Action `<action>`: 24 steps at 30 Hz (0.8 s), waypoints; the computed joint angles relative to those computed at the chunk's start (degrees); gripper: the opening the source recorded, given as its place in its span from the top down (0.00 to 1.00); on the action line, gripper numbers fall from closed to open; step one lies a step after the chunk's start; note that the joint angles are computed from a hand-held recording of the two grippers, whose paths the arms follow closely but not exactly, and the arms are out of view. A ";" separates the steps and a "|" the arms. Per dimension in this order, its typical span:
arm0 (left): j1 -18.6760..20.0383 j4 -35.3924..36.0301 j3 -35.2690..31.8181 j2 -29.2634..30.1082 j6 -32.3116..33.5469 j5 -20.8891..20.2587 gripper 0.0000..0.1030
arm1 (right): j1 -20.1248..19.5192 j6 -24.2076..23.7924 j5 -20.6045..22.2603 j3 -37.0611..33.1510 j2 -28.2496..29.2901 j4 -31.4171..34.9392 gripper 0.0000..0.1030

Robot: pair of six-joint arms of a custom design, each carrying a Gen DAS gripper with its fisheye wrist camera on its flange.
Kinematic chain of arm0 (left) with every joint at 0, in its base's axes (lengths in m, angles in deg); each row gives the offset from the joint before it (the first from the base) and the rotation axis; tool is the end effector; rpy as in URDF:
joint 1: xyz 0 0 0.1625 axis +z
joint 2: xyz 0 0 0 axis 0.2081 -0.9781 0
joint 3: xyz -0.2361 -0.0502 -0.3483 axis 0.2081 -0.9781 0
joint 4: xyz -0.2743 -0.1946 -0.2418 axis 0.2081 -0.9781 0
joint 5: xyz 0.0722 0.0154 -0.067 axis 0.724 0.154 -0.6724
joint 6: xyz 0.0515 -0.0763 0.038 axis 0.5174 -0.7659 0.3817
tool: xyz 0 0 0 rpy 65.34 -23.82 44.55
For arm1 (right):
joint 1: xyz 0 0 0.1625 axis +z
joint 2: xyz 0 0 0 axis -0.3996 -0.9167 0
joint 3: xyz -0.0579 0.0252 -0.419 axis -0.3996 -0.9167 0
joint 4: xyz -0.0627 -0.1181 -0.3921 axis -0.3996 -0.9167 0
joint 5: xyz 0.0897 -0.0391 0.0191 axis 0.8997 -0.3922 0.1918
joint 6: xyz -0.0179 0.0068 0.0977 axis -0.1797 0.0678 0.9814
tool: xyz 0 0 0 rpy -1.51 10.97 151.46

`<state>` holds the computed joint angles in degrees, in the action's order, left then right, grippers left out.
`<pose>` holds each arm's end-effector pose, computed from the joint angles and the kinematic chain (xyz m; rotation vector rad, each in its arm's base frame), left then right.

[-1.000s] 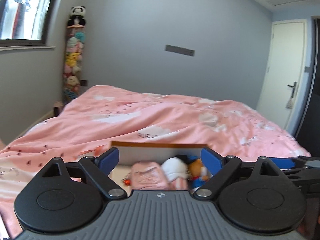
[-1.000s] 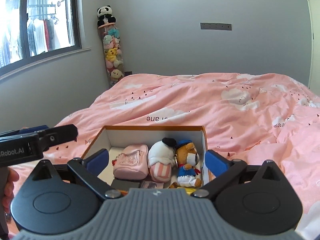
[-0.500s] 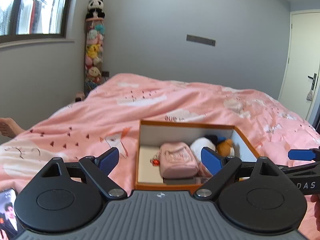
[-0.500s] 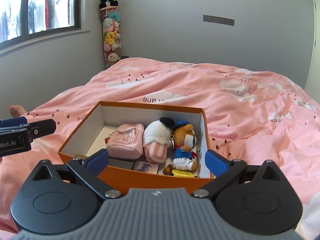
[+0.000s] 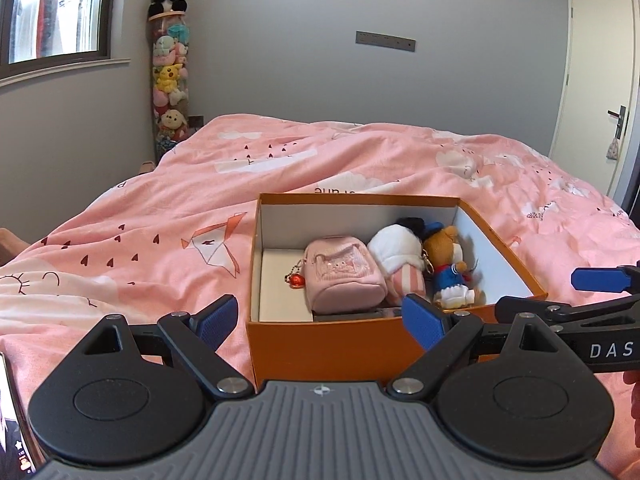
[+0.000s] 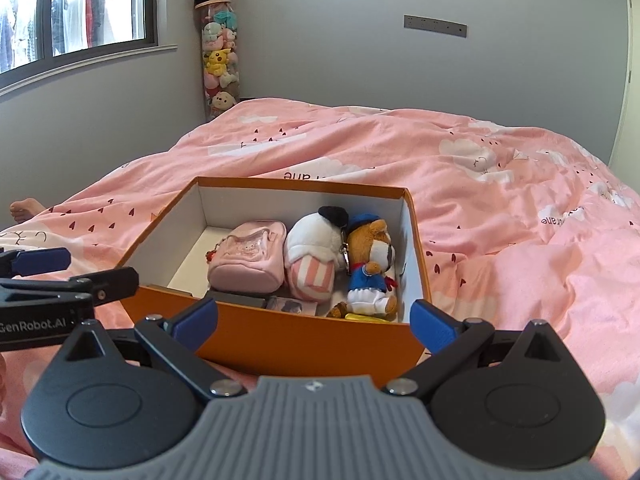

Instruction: Organize objects

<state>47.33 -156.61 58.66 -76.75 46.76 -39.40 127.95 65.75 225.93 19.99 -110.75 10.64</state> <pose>-0.3152 -0.8583 0.1686 1.2038 2.3928 -0.8987 0.2556 -0.7498 0.2679 0.1857 -1.9983 1.2072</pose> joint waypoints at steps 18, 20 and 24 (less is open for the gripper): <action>-0.43 -0.74 1.41 -0.51 2.05 1.06 0.00 | 0.26 0.60 -0.32 3.60 -1.80 -2.05 0.01; -0.46 -0.57 1.42 -0.53 1.99 1.25 0.00 | 0.31 0.51 -0.29 3.89 -1.95 -2.32 0.01; -0.41 1.31 0.89 -0.40 1.27 1.99 0.00 | 0.43 0.49 -0.13 4.20 -2.08 -2.56 0.01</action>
